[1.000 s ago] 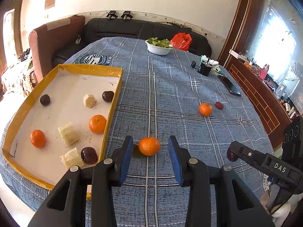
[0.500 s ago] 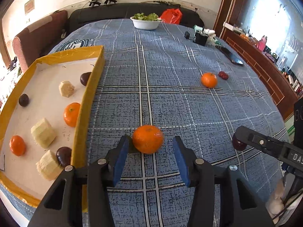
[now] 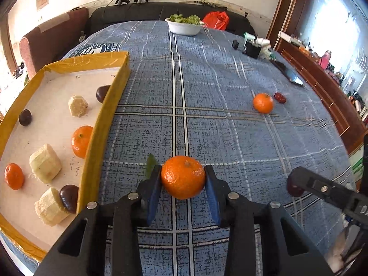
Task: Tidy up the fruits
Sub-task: 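Carry the orange and the plum over the tray with both grippers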
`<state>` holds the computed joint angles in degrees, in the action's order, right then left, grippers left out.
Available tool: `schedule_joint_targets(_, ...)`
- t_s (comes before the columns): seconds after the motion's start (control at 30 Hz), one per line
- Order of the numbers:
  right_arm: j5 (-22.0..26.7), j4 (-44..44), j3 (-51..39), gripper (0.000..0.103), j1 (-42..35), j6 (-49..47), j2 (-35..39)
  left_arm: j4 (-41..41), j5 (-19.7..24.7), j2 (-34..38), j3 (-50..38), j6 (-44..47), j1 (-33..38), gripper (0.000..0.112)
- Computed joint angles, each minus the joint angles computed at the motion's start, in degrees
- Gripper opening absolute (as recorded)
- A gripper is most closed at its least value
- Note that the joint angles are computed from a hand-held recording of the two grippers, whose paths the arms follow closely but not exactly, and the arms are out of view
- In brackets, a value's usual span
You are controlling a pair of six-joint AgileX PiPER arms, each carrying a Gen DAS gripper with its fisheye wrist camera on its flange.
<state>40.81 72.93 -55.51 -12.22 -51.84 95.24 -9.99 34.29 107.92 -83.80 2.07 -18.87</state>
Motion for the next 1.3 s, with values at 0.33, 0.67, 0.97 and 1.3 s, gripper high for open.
schedule_joint_targets(0.33, -2.48, -7.40, -6.67, 0.032, 8.99, 7.92, -0.22, -10.60, 1.08, -5.79, 1.52, 6.42, 9.57, 0.036)
schedule_joint_targets(0.67, -3.27, -18.20, -19.46, 0.033, 21.19, 19.18, 6.49, -13.86, 1.23, -5.68, 2.55, 6.08, 23.53, 0.036)
schedule_joint_targets(0.97, -3.79, -27.93, -31.24, 0.033, 30.42, 27.08, 14.19, -17.47, -1.25, -6.55, 7.00, 9.32, 25.36, 0.036)
schedule_joint_targets(1.3, -4.43, -42.06, -45.25, 0.033, 35.41, 38.22, 22.82, -17.65, -3.03, -7.70, 9.88, 9.30, 25.72, 0.036)
